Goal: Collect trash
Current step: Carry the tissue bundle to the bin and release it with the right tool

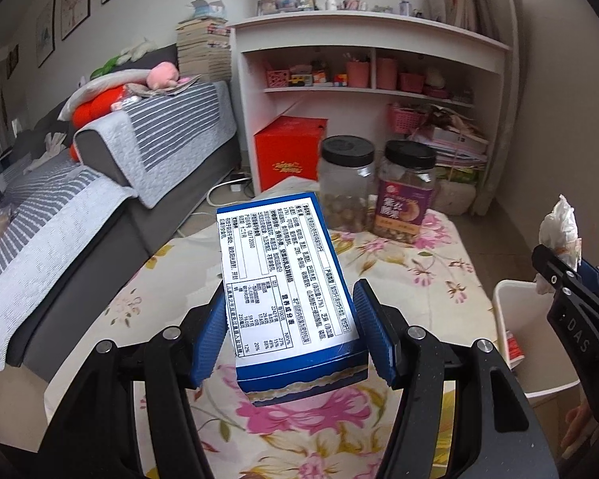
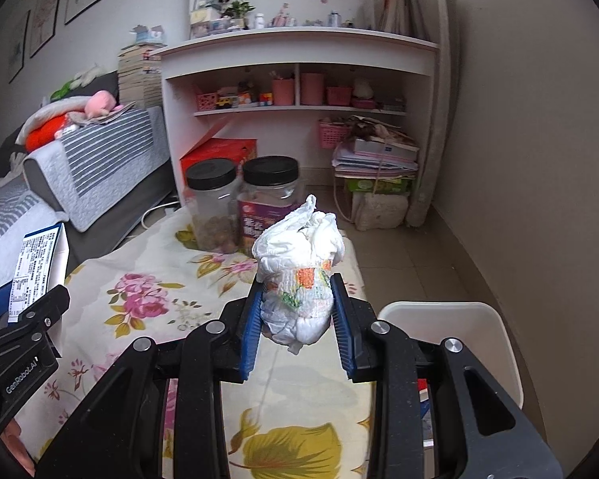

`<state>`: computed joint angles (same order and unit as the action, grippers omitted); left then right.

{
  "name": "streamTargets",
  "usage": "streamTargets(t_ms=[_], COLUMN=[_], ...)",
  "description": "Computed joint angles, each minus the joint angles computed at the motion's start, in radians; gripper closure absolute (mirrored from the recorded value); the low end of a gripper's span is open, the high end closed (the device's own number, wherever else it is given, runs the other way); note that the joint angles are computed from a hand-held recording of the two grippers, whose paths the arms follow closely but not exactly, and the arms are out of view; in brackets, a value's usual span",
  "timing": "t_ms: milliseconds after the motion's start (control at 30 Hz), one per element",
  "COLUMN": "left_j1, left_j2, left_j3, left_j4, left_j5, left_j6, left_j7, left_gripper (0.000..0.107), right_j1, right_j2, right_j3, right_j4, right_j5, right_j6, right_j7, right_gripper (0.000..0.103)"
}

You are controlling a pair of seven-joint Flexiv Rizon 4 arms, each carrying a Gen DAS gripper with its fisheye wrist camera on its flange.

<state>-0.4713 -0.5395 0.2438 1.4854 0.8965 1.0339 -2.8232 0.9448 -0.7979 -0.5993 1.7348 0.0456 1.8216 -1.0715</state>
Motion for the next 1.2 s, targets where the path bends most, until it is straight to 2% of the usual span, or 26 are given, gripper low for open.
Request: streamTargets(t_ms=[433,933,1033,1100,1200], left_j1=[-0.010,-0.051,-0.054,-0.059,-0.066], left_j2=[-0.112,-0.270,-0.309,-0.339,-0.385], left_j3=[-0.016,-0.004,-0.013,-0.019,-0.028], left_j4=[-0.153,-0.357,-0.418,-0.465,-0.534], left_j5=[-0.104,-0.290,-0.333,-0.361,-0.403], left_j6=[0.040,0.062,0.058,0.052,0.038], left_j7=[0.127,0.335,0.387,0.424,0.476], left_gripper=[0.046,0.046,0.046,0.046,0.046], right_j1=[-0.031,-0.169,-0.179,-0.176,-0.181], right_j2=[-0.018,-0.037,-0.039,-0.041,-0.037], right_j3=[-0.065,-0.084,-0.107,-0.131,-0.152], right_j4=[-0.003,-0.030,-0.020,-0.008,0.013], right_j5=[0.017,-0.101,-0.129,-0.137,-0.143], right_j6=[-0.036,-0.160,-0.171,-0.172,-0.173], right_j7=[0.061,0.269,0.313,0.345,0.382], right_gripper=[0.072,0.070,0.060,0.048,0.038])
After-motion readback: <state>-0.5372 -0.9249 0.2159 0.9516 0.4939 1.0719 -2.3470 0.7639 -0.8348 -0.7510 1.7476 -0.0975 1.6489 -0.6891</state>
